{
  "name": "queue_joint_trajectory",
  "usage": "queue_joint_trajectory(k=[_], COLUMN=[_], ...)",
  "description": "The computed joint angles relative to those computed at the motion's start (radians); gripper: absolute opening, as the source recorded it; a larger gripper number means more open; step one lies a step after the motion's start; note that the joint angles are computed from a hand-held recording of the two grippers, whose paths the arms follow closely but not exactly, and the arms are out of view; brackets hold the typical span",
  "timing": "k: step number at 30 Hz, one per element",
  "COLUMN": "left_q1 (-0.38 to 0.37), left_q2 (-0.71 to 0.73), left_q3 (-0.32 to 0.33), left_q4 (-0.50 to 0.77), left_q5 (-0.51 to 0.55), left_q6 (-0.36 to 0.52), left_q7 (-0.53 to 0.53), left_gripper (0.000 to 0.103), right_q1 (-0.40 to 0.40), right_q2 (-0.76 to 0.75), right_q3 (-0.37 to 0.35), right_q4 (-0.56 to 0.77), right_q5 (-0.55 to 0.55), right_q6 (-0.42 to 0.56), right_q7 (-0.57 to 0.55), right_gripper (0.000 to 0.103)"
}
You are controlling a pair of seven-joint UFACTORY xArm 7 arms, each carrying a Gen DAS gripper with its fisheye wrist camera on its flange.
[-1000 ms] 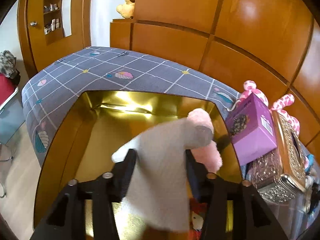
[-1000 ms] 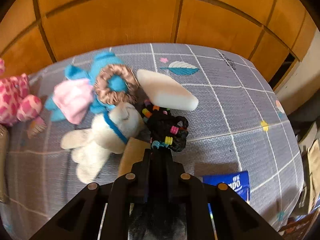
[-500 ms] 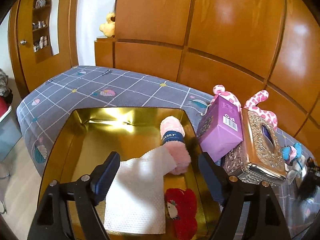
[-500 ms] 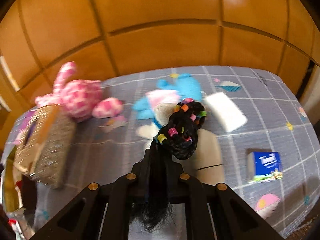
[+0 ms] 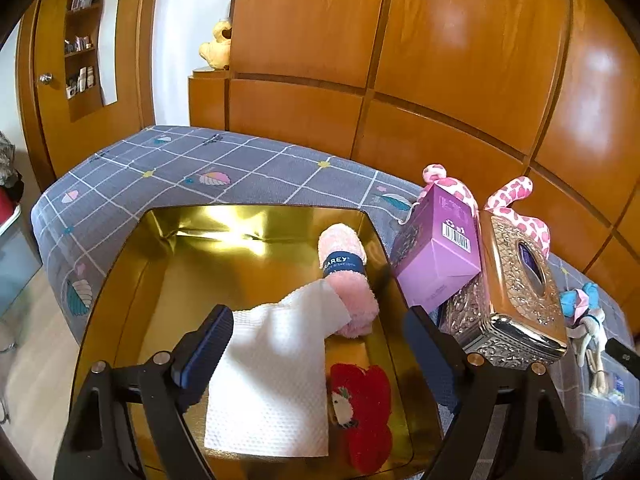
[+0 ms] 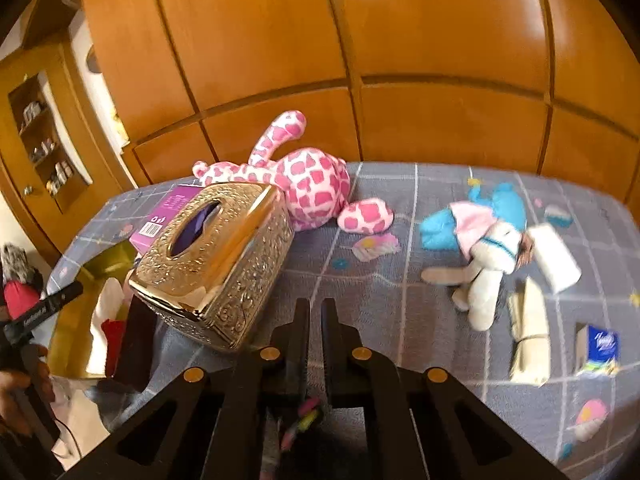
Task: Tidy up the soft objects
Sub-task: 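Carry the black beaded wig into the gold tray and open the right tool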
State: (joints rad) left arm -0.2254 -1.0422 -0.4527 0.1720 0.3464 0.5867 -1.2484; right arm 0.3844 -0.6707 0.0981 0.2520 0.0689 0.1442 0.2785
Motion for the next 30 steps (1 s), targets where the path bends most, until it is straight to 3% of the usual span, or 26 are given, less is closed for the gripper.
queue_joint_trajectory(k=[3,6,8,10,14,17,20,22,26,30], left_q1=[-0.005,-0.008,-0.010,-0.012,-0.012,-0.017,-0.019,-0.015,-0.008,0.006], left_q2=[0.008,0.016,0.016,0.013,0.023,0.019,0.003,-0.012,-0.080,-0.165], left_q3=[0.005,0.004,0.002,0.001,0.003,0.005,0.016,0.030,0.058,0.088], left_q4=[-0.002,0.002,0.006,0.007,0.011,0.009,-0.004,-0.014,-0.047,-0.083], left_q5=[-0.005,-0.007,-0.007,-0.007,-0.011,-0.011,-0.016,-0.019,-0.025,-0.037], left_q6=[-0.009,-0.017,-0.016,-0.015,-0.015,-0.009,0.002,0.011,0.049,0.103], left_q7=[0.000,0.001,0.003,0.005,0.006,0.013,0.016,0.022,0.035,0.049], left_gripper=[0.088,0.087,0.088,0.088,0.088,0.088,0.088,0.088,0.088,0.088], right_q1=[-0.017,0.109,0.200,0.251,0.276,0.197,0.163,0.102,0.149,0.275], right_q2=[0.003,0.011,0.010,0.015,0.066,0.162,0.232,0.233,0.190,0.160], right_q3=[-0.018,-0.174,-0.261,-0.290,-0.249,-0.121,-0.045,0.052,0.035,-0.035], right_q4=[-0.008,-0.006,-0.005,0.008,0.035,0.075,0.097,0.082,0.076,0.108], right_q5=[0.003,0.079,0.143,0.170,0.186,0.132,0.126,0.051,0.100,0.240], right_q6=[0.017,0.065,0.106,0.183,0.262,0.303,0.338,0.303,0.293,0.271], right_q7=[-0.001,-0.108,-0.199,-0.279,-0.374,-0.338,-0.350,-0.299,-0.327,-0.451], right_gripper=[0.004,0.005,0.020,0.033,0.042,0.042,0.041,0.014,0.011,0.011])
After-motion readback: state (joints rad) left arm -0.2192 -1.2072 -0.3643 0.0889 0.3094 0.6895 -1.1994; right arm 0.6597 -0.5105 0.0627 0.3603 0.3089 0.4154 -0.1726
